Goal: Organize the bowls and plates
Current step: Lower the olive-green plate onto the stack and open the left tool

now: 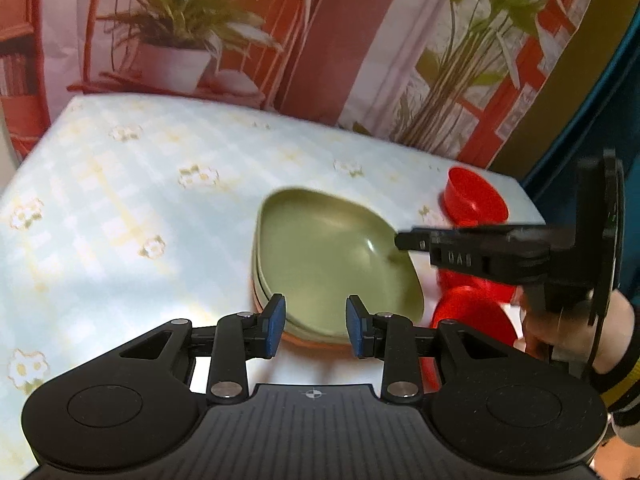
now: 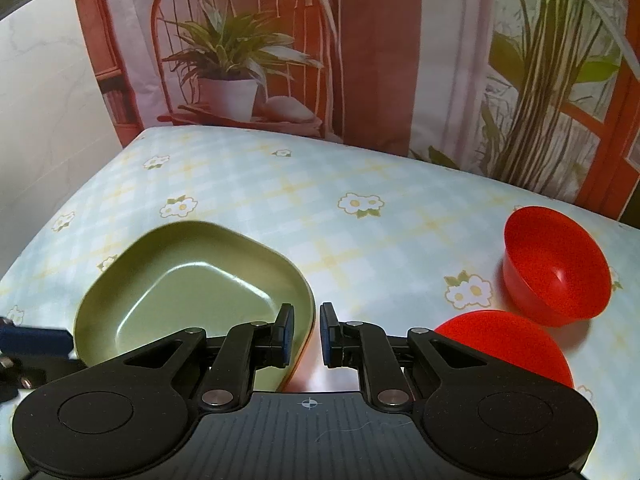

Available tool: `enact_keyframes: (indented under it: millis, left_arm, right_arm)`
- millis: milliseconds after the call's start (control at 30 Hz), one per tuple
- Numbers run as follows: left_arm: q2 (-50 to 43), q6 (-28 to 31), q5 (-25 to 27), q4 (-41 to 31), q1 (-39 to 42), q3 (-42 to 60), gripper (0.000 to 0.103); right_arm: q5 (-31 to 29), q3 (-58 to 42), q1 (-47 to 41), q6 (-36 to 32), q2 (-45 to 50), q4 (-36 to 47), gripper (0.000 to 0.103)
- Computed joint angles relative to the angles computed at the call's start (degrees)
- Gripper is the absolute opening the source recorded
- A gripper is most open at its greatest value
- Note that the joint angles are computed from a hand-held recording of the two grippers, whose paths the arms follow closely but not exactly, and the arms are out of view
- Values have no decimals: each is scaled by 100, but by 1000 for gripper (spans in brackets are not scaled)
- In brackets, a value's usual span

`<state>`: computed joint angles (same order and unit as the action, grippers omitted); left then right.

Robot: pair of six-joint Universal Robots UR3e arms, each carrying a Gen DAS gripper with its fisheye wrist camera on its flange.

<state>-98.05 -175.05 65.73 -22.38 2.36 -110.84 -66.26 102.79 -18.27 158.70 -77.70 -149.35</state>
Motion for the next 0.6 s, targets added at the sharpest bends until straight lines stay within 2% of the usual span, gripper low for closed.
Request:
enact_keyframes:
  millis: [200,367,600]
  left_arm:
    - [-477,-290,501,434,-166,463,35]
    - [-812,-324,897,411,-371,763,35]
    - [-969,-304,981,290,-454,834,35]
  right_arm:
    - [35,104,-51,7,-154,44,13]
    - [82,222,-165,-23,-375,132,13]
    - [180,429,-399,-106,-604,184,13]
